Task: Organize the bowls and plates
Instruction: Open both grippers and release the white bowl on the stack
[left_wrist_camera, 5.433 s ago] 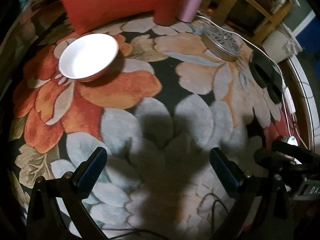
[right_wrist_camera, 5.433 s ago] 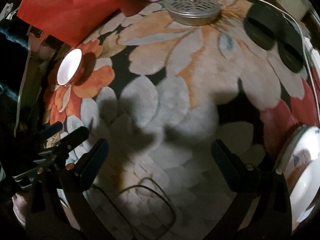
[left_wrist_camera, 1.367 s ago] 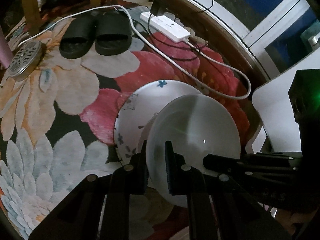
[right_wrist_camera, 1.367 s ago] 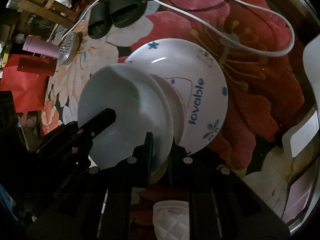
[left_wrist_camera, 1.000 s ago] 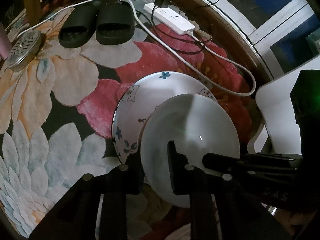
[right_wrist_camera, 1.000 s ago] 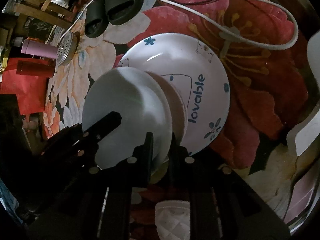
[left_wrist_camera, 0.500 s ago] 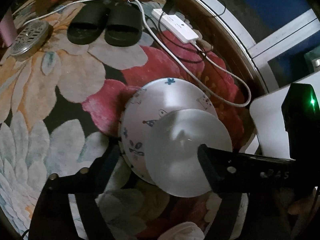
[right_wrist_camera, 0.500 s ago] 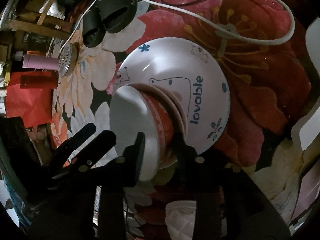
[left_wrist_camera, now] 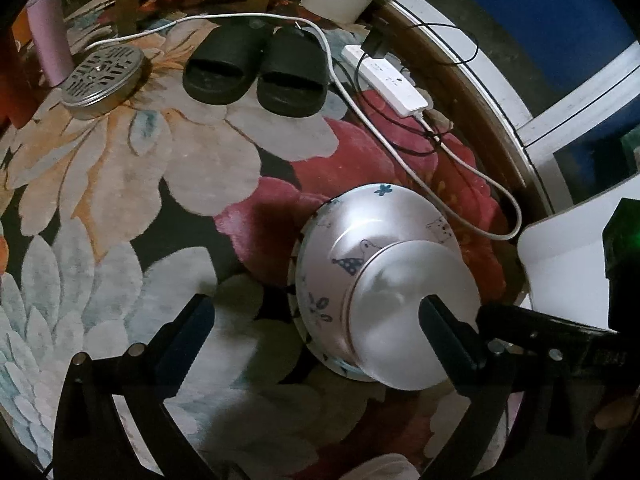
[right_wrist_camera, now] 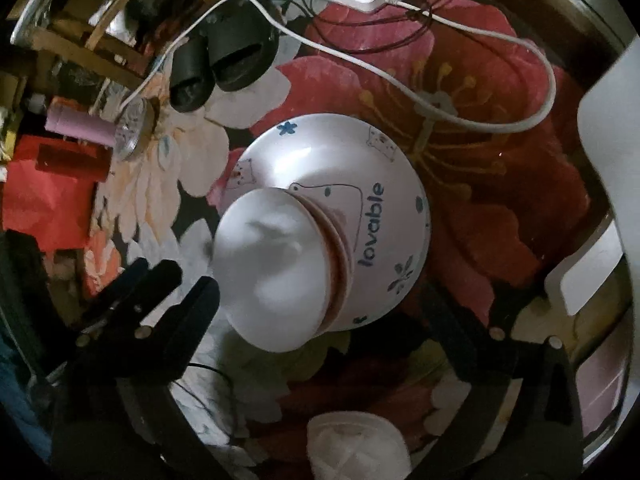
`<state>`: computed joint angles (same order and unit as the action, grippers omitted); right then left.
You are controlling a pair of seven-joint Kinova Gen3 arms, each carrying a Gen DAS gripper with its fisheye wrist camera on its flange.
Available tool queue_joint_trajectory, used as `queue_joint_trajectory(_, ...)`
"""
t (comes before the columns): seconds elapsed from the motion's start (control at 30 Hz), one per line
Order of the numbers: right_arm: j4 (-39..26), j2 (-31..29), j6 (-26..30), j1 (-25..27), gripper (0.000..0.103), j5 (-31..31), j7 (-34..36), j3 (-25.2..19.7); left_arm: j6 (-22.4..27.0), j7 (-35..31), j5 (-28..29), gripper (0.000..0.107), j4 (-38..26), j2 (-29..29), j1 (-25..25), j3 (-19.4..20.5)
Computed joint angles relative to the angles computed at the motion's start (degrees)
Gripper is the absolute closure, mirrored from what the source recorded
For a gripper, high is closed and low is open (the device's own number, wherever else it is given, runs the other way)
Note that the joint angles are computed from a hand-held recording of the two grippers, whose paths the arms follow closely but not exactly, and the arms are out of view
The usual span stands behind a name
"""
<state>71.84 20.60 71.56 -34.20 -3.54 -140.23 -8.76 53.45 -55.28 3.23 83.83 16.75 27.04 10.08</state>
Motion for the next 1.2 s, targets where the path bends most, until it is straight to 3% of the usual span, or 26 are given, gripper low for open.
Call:
queue_joint_trajectory(0.3, -3.37, 2.37, 5.4, -4.25, 0.0, 6.22, -0.48, 0.9, 1.8, 3.61, -4.88, 0.005, -0.43, -0.12, 2.22, -0.8)
queue_joint_trajectory(1.2, -3.61, 3.03, 4.97, -5.65, 0.0, 6.72, -2.79, 0.72, 4.69, 3.39, -5.13, 0.005, -0.2, -0.96, 1.77, -0.23)
